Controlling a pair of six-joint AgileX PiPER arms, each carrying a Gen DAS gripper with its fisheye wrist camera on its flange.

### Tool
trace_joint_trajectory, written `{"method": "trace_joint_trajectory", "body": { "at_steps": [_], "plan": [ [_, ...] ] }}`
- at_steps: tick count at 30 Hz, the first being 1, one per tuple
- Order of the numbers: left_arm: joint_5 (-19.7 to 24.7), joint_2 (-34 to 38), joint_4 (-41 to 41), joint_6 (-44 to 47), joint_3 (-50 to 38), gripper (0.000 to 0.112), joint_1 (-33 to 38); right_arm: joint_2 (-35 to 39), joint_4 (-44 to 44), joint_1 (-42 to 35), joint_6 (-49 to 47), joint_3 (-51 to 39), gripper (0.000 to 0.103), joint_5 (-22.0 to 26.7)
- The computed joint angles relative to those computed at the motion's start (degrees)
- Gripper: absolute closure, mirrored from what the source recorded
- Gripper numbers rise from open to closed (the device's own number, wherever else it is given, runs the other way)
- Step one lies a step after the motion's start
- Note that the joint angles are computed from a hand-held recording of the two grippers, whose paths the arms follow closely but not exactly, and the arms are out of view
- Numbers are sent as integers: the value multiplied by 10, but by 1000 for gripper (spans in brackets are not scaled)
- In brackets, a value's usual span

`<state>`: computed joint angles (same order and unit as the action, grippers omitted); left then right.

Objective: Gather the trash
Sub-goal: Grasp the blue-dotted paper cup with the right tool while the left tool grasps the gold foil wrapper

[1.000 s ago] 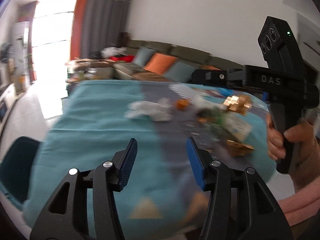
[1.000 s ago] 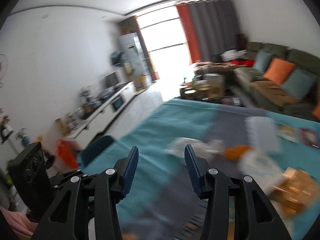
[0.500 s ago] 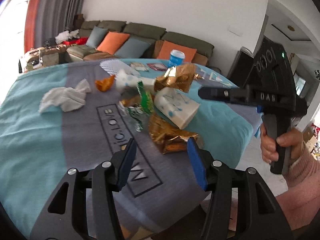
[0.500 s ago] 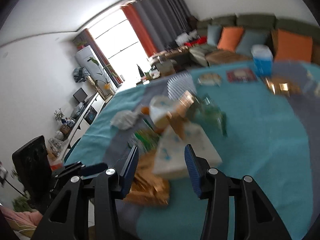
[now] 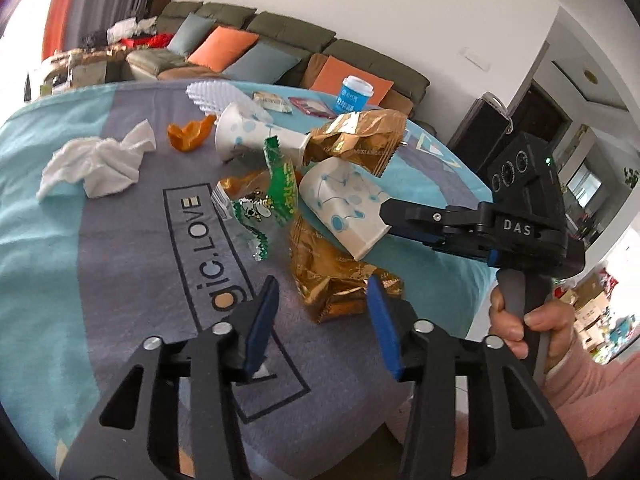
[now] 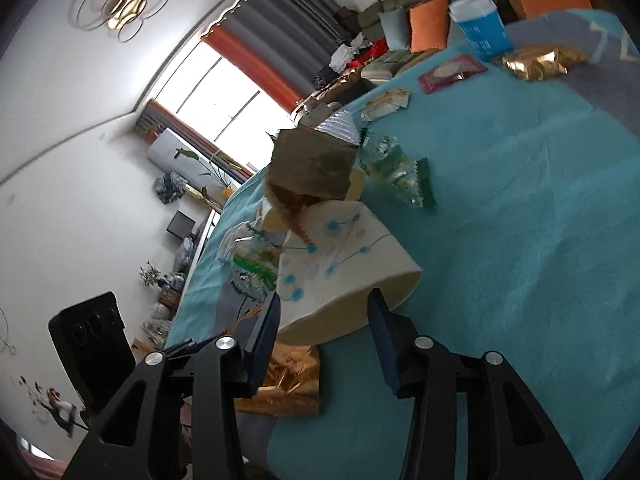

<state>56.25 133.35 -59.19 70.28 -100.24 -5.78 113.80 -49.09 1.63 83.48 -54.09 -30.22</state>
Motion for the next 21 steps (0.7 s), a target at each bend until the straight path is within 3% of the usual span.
{"method": "trace_joint_trajectory", "body": {
  "at_steps": [4, 6, 12, 21],
  "plan": [
    [11, 21, 20, -37, -34, 95, -3, 11, -10, -15, 13, -2, 85, -28],
    [20, 24, 22, -38, -39, 100, -2, 5, -1, -15, -1, 4, 89, -29],
    [11, 5, -4, 0, -9, 103, 1, -20, 3, -15, -18, 21, 100, -33],
    [5, -57, -66, 84, 68, 106, 39, -75, 3, 13, -56, 28, 100, 10]
  ]
}}
